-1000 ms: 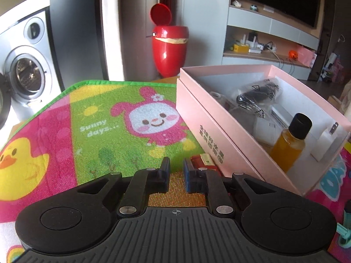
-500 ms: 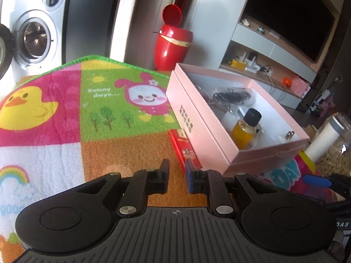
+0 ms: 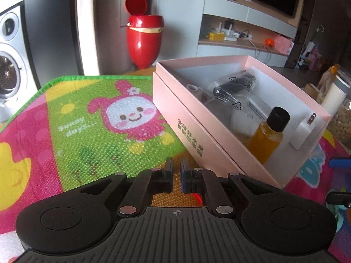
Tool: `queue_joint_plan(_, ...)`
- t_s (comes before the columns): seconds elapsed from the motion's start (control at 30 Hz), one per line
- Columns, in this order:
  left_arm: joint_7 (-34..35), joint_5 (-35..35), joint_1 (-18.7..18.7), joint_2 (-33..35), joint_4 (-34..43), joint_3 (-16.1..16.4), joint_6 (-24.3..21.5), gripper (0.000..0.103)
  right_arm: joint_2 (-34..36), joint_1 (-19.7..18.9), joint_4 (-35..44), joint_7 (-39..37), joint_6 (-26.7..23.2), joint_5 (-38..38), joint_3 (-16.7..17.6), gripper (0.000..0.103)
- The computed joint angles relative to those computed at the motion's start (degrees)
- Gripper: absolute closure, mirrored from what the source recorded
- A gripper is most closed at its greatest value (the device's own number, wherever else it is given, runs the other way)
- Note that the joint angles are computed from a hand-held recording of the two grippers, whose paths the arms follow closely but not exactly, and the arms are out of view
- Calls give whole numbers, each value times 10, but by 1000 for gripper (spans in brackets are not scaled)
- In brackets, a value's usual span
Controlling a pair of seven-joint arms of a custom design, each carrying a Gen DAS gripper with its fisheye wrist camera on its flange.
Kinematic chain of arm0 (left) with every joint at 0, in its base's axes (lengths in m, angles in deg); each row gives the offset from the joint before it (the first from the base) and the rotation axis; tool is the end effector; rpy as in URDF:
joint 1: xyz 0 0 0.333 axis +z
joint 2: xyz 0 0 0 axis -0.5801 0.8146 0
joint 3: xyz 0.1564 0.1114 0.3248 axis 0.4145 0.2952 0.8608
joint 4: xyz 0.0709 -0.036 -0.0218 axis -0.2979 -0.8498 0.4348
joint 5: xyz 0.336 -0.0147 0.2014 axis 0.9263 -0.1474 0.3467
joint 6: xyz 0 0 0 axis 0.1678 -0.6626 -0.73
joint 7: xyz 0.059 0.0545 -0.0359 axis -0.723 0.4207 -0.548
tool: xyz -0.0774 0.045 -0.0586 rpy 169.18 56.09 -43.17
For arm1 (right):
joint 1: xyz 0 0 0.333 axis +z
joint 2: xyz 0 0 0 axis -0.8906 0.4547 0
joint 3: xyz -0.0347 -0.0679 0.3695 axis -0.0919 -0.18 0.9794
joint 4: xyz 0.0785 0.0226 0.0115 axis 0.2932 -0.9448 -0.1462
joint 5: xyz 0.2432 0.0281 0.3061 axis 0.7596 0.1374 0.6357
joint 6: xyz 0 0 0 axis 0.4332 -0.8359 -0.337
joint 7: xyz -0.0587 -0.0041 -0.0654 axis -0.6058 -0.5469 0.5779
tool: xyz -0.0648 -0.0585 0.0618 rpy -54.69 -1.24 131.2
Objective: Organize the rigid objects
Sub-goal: 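Move the left tool to the red printed box while the right tool approaches the teal crank, then grasp the red printed box with the left tool while the right tool grasps the teal crank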
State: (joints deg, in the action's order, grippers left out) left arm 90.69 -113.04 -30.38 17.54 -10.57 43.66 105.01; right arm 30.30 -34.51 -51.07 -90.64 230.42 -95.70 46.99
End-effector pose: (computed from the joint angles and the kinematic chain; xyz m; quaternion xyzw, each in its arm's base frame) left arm 0.8400 -0.0742 0.4252 -0.2807 0.8806 -0.3760 0.0662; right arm 0.5677 0.3414 0.4134 -0.5321 0.7179 -0.3179 0.3169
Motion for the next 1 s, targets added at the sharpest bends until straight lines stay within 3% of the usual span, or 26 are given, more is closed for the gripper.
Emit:
queue_joint_plan(0.1,66,-16,36,-43,-70,-13,-33,95,0,1,1,-3,-4,1,0,24)
queue_joint_plan(0.2,108,-67,62,-108,-180,-8,-8,91,0,2,1,-4,-6,3,0,24)
queue_joint_plan(0.33,89,-176,60,-197,-324,7,136,88,-1,5,0,1,-14,0,1,24)
queue_joint_plan(0.47,84,-295,65,-270,-421,4,174,88,-2,6,-1,8,-21,-4,1,24)
queue_joint_plan(0.6,264,-446,34,-308,-488,-13,283,88,-8,13,-8,44,-46,-25,1,24)
queue_joint_plan(0.67,279,-443,6,-311,-502,-4,314,88,-12,15,-13,69,-60,-37,2,24)
queue_joint_plan(0.73,241,-400,-16,-308,-506,13,317,81,-16,14,-18,92,-66,-50,4,24)
queue_joint_plan(0.77,255,-414,-18,-308,-508,11,327,79,-18,12,-21,101,-66,-57,5,24)
queue_joint_plan(0.83,215,-378,-30,-306,-508,21,328,70,-19,9,-23,114,-65,-65,8,24)
queue_joint_plan(0.9,166,-336,-35,-304,-510,30,316,68,-20,6,-25,121,-64,-72,11,24)
queue_joint_plan(1.0,195,-354,-28,-306,-517,18,323,62,-21,6,-26,130,-68,-80,14,24)
